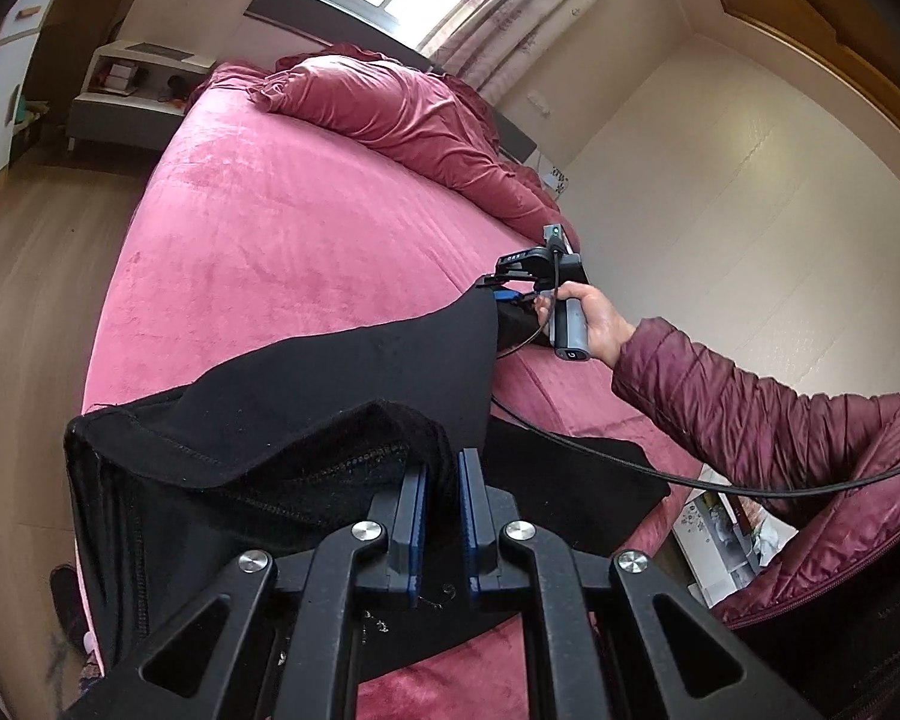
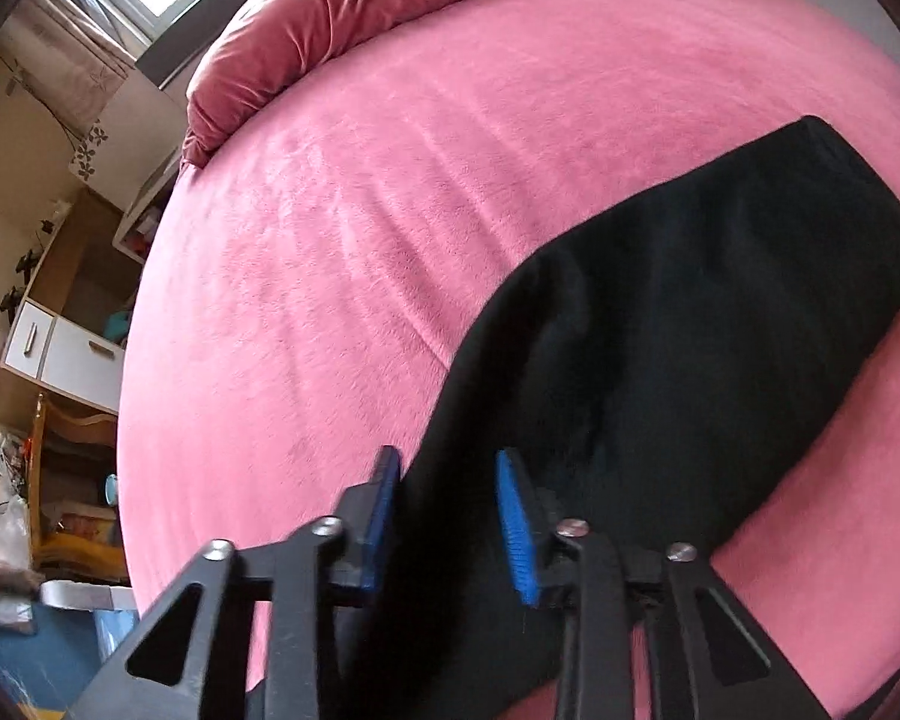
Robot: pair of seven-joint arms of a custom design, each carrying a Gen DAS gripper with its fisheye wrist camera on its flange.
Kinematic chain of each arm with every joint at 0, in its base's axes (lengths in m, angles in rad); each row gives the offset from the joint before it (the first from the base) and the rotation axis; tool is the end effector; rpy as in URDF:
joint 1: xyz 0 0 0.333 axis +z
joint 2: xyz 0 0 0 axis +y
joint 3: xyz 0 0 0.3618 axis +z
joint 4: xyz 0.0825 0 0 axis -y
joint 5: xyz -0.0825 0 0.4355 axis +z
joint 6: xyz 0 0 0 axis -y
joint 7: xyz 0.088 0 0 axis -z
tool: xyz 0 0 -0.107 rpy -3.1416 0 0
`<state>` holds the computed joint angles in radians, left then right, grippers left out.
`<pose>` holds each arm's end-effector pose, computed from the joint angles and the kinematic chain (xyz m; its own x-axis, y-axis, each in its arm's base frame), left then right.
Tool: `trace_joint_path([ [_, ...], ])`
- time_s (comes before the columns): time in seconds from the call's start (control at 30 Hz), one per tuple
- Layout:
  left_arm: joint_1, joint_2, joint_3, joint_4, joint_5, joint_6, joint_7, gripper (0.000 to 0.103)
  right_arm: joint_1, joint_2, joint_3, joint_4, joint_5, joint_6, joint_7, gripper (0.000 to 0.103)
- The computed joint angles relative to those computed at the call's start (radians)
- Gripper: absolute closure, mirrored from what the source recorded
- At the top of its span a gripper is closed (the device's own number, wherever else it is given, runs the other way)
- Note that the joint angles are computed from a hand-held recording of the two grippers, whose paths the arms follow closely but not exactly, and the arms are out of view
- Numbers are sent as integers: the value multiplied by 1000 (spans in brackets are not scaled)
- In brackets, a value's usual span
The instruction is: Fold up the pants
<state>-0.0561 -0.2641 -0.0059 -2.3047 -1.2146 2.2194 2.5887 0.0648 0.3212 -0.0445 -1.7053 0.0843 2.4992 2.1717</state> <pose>0.5231 -0.0628 0.5092 -0.5033 -0.6360 0.5850 -0.7828 0.0488 -0.6203 0.7467 0.0184 0.4777 -0.5152 -0.8000 -0.3075 -0.7260 0.5980 -0.3395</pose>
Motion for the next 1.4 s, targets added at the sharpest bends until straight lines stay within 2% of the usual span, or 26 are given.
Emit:
trace_joint_path([
  [0.03,1,4,-2,2,1,10,-5,93,-1,12,-2,20,-11,-20,-14,92],
  [0.07,2,7,-3,6,0,18,-12,93,-2,16,-1,30,-18,-31,-31,96],
  [0.2,9,59,-21,59,0,129,-80,93,1,-29,-2,-5,-45,11,-85,96],
  [0.27,13,103,-38,110,25,223,-138,93,-2,-93,2,-75,-31,84,-99,96],
  [0.3,15,130,-37,142,-2,266,-149,93,-1,-122,2,-106,-31,112,-104,96],
  [0.43,36,204,-50,232,-1,360,-224,93,-2,-284,15,-281,28,263,-152,96],
  [0.53,53,220,-56,257,3,372,-239,93,13,-432,19,-438,79,343,-198,96],
  [0.7,59,146,-53,176,6,370,-208,93,56,-664,28,-687,110,388,-209,96],
  [0.83,48,78,-32,90,20,365,-214,93,69,-841,52,-865,103,355,-161,96],
  [0.93,39,14,-13,1,41,362,-238,93,76,-932,87,-952,83,288,-115,97],
  [1.0,32,-19,-3,-50,65,364,-256,93,98,-960,90,-990,83,266,-94,97],
  [1.07,27,-47,10,-102,89,358,-293,94,92,-972,113,-1012,63,235,-56,97],
  [1.2,19,-92,31,-189,123,355,-350,94,118,-997,117,-1062,56,220,-13,97],
  [1.4,11,-108,41,-246,189,356,-422,94,122,-1022,109,-1093,25,193,8,97],
])
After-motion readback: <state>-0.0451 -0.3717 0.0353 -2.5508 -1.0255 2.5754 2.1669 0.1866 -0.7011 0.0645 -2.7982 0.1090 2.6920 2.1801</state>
